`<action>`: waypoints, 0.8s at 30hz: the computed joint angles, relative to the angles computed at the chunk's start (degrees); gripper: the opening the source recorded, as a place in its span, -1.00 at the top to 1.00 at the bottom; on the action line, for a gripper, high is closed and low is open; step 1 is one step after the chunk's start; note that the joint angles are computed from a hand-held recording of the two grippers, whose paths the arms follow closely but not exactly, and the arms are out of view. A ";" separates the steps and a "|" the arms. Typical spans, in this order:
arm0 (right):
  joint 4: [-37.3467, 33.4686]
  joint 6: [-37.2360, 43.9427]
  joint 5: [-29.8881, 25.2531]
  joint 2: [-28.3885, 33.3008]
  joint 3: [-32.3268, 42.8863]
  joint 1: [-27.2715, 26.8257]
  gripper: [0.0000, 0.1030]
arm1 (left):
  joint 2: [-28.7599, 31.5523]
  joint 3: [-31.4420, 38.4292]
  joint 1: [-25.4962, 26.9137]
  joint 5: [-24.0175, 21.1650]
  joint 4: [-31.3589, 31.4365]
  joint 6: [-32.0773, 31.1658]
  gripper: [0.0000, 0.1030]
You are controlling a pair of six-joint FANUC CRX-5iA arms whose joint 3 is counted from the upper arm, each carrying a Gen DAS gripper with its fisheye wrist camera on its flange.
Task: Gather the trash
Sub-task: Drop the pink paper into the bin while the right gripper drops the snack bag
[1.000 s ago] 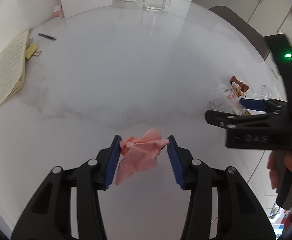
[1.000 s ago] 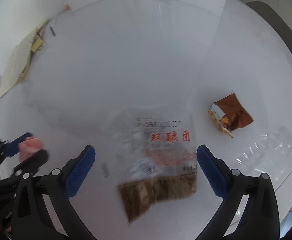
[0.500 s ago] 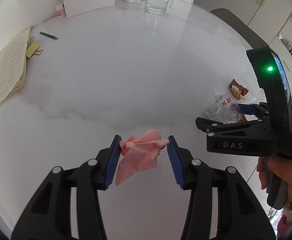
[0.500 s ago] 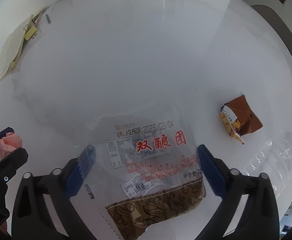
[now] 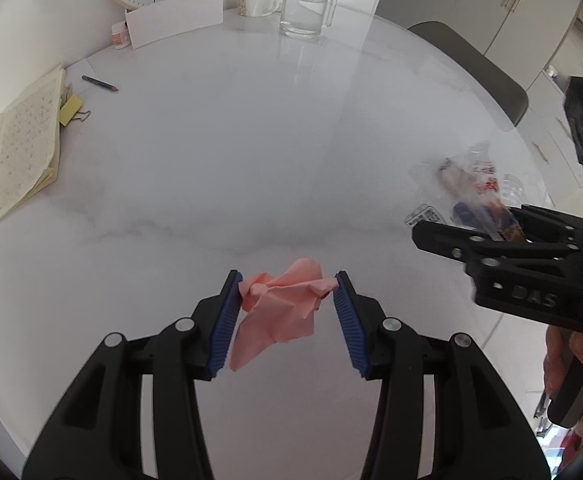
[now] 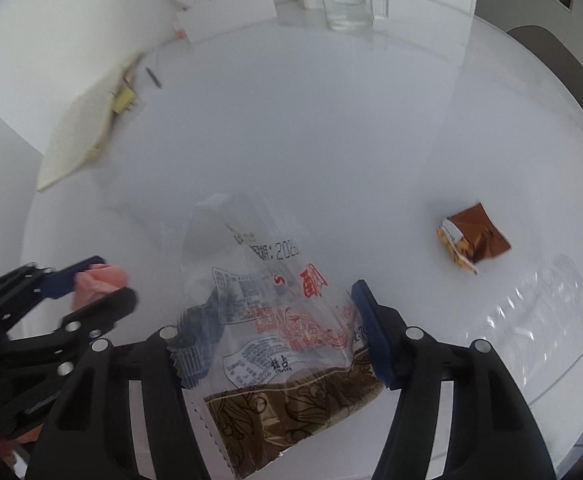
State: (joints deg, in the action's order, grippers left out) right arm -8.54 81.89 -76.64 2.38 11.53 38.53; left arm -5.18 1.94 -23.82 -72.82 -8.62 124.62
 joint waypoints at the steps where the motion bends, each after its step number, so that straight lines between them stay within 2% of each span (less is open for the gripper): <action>1: -0.74 0.04 -0.36 -1.51 -0.51 -0.33 -0.21 | -0.48 0.10 -0.54 -0.15 -0.01 0.08 0.10; 4: 0.02 -1.67 -1.51 -8.58 -4.53 -0.16 -0.22 | -2.02 0.45 -3.23 -0.70 -0.24 0.65 0.10; 11: 5.60 -12.96 -5.13 -23.52 -13.90 2.75 -0.22 | -3.30 3.93 -16.36 -2.61 -5.45 4.91 0.10; 14: 10.17 -20.34 -7.07 -30.50 -18.76 4.97 -0.23 | -2.78 3.89 -19.62 -0.60 -2.82 3.64 0.10; 17: 15.03 -26.83 -10.95 -36.92 -22.72 6.17 -0.23 | -1.17 3.14 -21.72 3.79 3.75 -1.59 0.10; 21: 18.15 -30.63 -16.60 -44.22 -26.01 2.75 -0.23 | 4.29 6.52 -25.30 5.90 8.96 -8.06 0.10; 22: 18.13 -30.34 -17.48 -45.51 -26.42 0.60 -0.23 | 5.84 7.70 -26.32 6.32 9.85 -9.51 0.10; 24: 15.91 -26.15 -18.05 -47.18 -26.66 -7.94 -0.23 | 10.02 10.93 -28.08 6.65 12.66 -13.40 0.09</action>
